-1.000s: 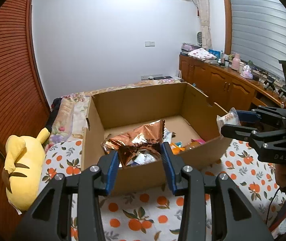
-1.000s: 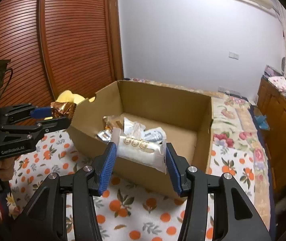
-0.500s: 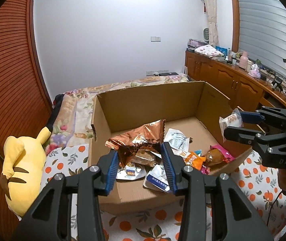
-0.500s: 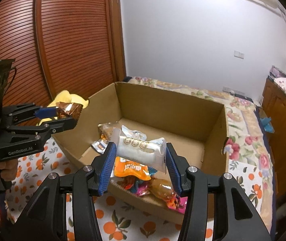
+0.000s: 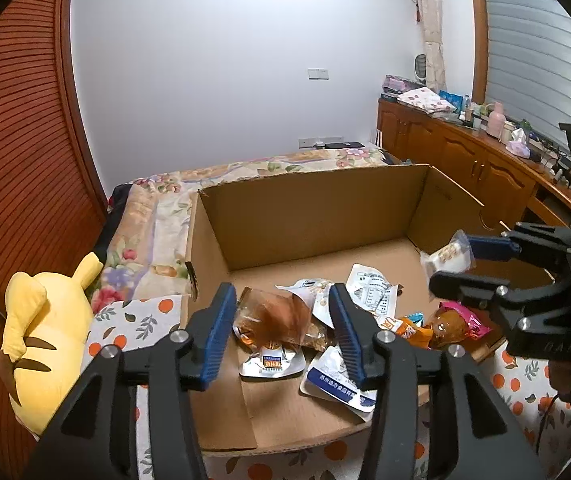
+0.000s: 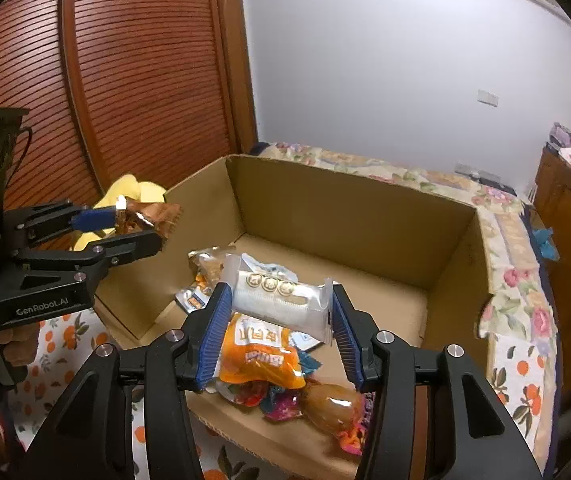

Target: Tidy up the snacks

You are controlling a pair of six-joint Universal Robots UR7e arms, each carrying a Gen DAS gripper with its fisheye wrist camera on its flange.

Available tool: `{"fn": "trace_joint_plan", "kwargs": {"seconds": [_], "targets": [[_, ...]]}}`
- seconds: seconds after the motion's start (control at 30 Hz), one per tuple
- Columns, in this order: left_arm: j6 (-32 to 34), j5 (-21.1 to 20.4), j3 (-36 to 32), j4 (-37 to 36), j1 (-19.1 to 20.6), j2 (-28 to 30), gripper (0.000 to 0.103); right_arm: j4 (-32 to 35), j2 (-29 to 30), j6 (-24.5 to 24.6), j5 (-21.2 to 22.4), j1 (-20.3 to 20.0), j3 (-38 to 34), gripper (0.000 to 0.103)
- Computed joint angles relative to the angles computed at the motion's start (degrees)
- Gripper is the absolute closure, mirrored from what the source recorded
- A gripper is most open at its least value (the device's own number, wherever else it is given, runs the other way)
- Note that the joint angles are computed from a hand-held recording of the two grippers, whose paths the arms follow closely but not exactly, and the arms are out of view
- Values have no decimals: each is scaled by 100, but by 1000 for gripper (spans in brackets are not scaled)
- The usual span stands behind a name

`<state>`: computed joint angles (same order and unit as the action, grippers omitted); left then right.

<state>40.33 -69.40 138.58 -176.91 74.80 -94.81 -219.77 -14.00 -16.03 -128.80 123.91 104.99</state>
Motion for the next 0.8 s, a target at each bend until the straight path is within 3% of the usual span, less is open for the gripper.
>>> {"fn": "trace_joint_plan", "kwargs": {"seconds": [0.23, 0.33, 0.43, 0.8], "targets": [[-28, 16, -10, -73, 57, 29, 50, 205, 68, 42, 96, -68, -119, 51], [-38, 4, 0, -69, 79, 4, 50, 305, 87, 98, 103, -94, -168, 42], [-20, 40, 49, -102, 66, -36, 49, 311, 136, 99, 47, -90, -211, 42], [-65, 88, 193, -68, -6, -261, 43, -194, 142, 118, -225, 92, -25, 41]]}}
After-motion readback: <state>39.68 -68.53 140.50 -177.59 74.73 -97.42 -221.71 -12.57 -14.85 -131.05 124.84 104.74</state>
